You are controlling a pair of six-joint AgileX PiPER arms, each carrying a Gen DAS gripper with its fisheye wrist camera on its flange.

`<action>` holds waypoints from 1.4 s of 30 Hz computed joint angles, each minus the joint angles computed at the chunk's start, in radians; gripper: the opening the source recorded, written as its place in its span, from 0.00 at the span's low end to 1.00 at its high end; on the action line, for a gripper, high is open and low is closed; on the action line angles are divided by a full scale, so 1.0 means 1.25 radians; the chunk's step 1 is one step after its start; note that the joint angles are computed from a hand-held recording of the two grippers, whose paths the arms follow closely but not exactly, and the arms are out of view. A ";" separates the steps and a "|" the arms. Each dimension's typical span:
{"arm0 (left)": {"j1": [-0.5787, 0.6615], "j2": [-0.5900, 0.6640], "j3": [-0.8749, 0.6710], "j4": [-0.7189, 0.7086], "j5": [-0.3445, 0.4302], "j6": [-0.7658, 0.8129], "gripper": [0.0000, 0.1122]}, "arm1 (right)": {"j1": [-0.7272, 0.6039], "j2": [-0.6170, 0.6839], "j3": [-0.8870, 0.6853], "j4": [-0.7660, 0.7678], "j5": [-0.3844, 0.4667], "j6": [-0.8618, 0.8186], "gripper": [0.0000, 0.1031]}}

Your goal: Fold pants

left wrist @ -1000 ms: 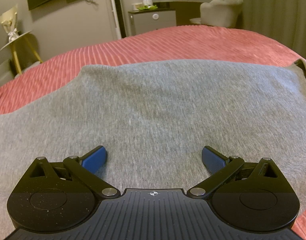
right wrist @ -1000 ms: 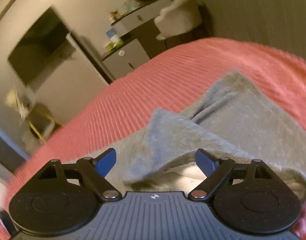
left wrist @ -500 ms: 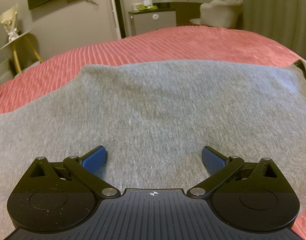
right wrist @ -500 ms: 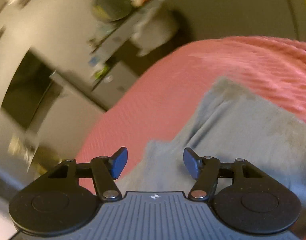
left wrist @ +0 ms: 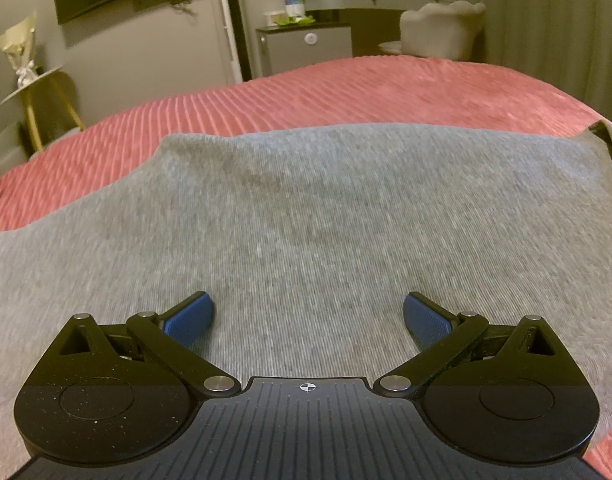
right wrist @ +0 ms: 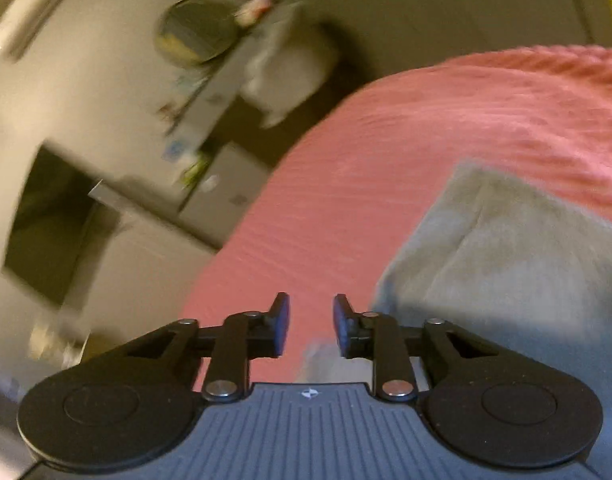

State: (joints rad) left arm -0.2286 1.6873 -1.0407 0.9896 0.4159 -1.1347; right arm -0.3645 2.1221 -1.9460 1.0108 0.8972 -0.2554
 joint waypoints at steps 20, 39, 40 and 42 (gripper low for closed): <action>0.010 -0.021 -0.004 -0.107 0.008 0.098 0.92 | 0.030 -0.195 0.511 0.253 -0.084 0.007 0.04; 0.006 -0.002 -0.022 -0.091 0.011 0.077 0.92 | -0.031 -0.154 0.198 -0.113 -0.198 0.080 0.87; 0.004 0.001 -0.026 -0.092 0.013 0.079 0.92 | -0.024 -0.125 0.161 -0.167 -0.170 0.123 0.83; 0.003 0.003 -0.028 -0.091 0.015 0.080 0.92 | -0.017 -0.076 0.097 -0.213 -0.132 0.170 0.67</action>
